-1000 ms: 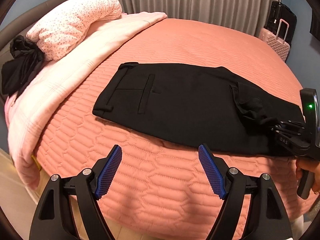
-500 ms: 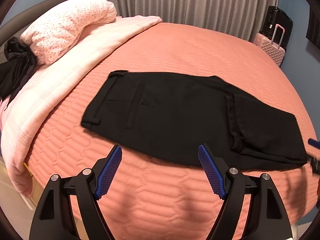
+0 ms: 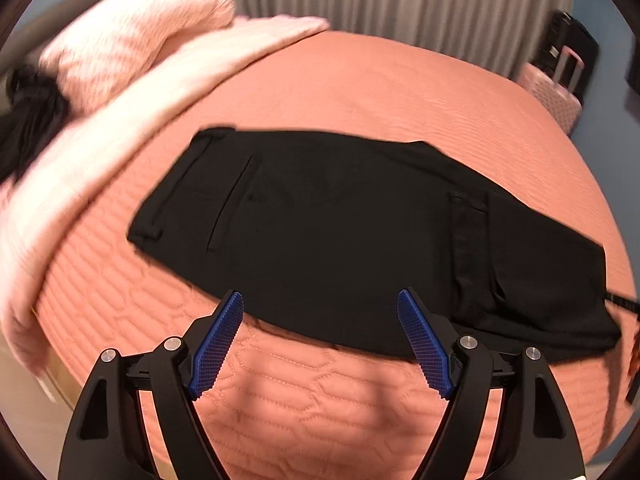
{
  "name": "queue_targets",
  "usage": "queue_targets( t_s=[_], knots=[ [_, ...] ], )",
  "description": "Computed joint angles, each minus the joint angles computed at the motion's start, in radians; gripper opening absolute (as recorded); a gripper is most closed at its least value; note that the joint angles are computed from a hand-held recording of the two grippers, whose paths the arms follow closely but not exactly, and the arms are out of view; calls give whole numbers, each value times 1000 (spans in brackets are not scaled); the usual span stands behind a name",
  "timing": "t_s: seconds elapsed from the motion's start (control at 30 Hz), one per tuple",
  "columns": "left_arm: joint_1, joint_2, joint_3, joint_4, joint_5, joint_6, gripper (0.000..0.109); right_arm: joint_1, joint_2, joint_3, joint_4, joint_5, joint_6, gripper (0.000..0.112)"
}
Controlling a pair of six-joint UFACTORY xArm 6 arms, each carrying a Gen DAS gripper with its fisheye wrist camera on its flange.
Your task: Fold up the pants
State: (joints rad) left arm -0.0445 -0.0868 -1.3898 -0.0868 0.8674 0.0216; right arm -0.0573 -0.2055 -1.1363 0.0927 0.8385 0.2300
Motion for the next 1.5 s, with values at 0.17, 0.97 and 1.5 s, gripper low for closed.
queue_targets(
  t_s=[0.17, 0.97, 1.5],
  knots=[
    [148, 89, -34, -186, -21, -144, 77, 10, -130, 37, -217, 3, 141, 65],
    [224, 435, -304, -835, -197, -40, 86, 369, -34, -202, -318, 95, 193, 65],
    [-105, 273, -432, -186, -109, 215, 11, 327, -4, -284, -455, 299, 329, 65]
  ],
)
